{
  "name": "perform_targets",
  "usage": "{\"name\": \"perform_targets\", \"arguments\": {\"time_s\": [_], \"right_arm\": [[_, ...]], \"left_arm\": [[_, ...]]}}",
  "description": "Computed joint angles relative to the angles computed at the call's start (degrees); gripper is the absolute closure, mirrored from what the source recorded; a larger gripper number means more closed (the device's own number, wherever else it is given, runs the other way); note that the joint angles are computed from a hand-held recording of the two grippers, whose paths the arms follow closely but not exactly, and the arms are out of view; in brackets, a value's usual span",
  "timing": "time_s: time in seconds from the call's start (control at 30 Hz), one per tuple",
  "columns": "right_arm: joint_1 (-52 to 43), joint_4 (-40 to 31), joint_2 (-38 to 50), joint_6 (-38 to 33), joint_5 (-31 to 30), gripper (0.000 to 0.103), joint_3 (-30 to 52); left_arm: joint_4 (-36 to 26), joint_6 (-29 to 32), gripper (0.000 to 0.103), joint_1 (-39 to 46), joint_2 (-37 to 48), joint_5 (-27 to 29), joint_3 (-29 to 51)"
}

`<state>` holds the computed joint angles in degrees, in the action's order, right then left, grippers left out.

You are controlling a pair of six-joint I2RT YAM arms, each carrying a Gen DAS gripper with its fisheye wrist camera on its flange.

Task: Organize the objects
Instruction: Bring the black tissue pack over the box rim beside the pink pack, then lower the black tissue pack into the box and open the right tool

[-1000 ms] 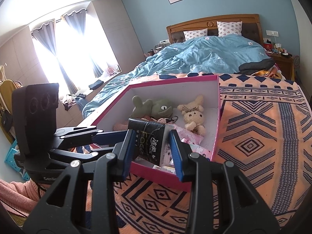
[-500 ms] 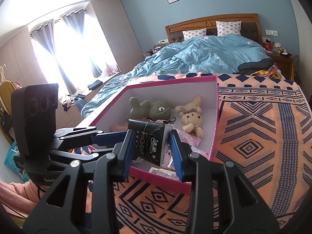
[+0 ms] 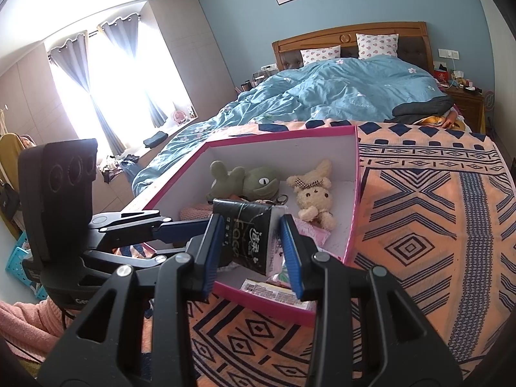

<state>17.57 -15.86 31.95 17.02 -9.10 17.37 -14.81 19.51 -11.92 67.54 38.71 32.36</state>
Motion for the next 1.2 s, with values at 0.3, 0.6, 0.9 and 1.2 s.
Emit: {"name": "perform_targets", "arguments": {"time_s": [0.3, 0.6, 0.9, 1.2], "right_arm": [[-2.5, 1.4, 1.5, -0.9, -2.1, 0.064, -0.4], [-3.6, 1.9, 2.6, -1.5, -2.8, 0.064, -0.4], [-4.3, 3.0, 4.5, -1.7, -2.9, 0.064, -0.3], [-4.8, 3.7, 5.9, -1.8, -3.2, 0.064, -0.2]], "left_arm": [[0.4, 0.3, 0.068, 0.1, 0.9, -0.2, 0.2], [0.5, 0.1, 0.068, -0.3, 1.0, -0.6, 0.4], [0.6, 0.1, 0.068, -0.7, 1.4, -1.1, 0.8], [-0.2, 0.9, 0.068, -0.1, 1.8, -1.1, 1.1]]}}
